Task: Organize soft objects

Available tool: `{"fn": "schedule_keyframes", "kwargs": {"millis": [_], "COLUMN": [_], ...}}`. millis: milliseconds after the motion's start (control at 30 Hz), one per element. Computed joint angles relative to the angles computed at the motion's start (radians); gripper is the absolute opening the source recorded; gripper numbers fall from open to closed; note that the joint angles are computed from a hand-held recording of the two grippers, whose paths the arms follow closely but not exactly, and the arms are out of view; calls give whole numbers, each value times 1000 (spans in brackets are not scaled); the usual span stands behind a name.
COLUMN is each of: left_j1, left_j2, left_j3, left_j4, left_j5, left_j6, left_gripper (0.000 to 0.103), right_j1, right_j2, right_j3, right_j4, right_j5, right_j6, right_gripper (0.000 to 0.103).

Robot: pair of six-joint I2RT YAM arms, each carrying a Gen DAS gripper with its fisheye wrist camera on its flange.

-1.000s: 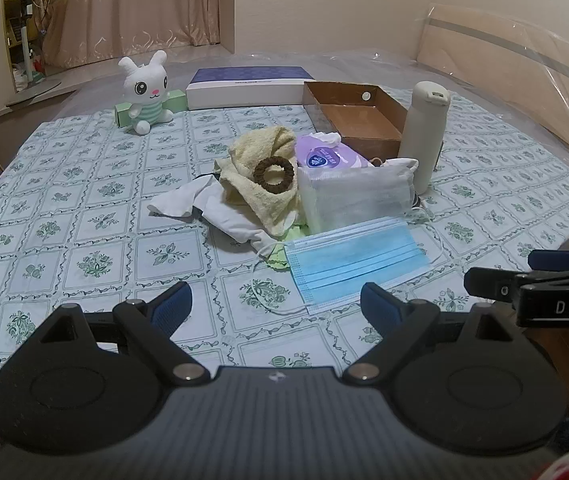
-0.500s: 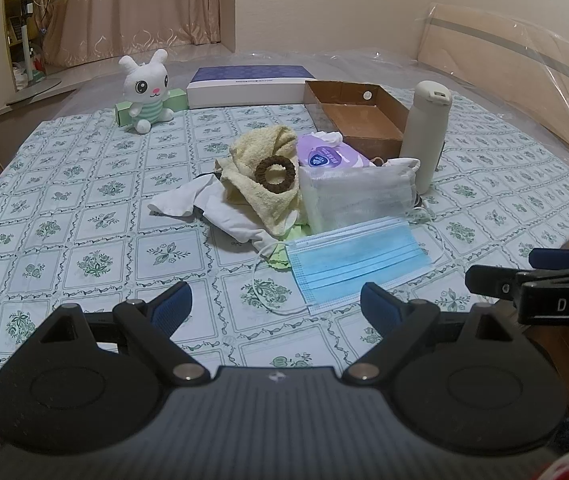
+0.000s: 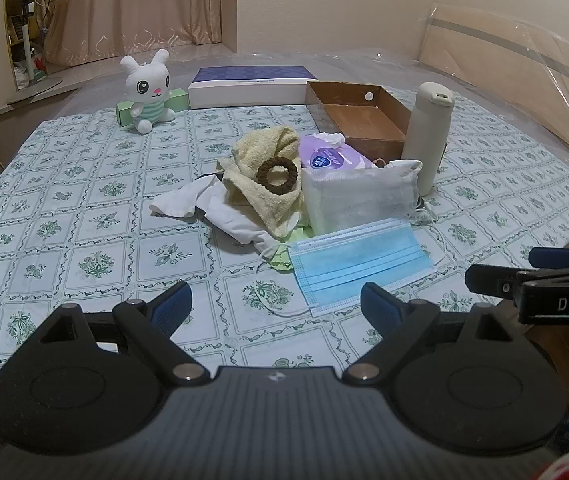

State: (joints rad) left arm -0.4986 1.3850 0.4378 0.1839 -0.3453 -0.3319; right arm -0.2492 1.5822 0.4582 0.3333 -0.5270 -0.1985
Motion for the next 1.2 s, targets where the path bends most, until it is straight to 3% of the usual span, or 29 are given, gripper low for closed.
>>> {"fn": "schedule_keyframes", "kwargs": {"millis": [700, 967, 1200], "left_j1": [7, 49, 64], "left_j2": [1, 38, 124], "left_j3": [-3, -6, 27], "left_j4": [0, 34, 88], "left_j5": [2, 34, 24], "left_j6": [1, 25, 48], "left_gripper": [90, 90, 83], "right_j1": [30, 11, 12], "right_j2": [26, 106, 207], "right_j3": [15, 35, 78], "right_j4": [23, 91, 163], "right_j5": [16, -7, -28], "right_j6": [28, 36, 41], "right_gripper": [103, 103, 103]}}
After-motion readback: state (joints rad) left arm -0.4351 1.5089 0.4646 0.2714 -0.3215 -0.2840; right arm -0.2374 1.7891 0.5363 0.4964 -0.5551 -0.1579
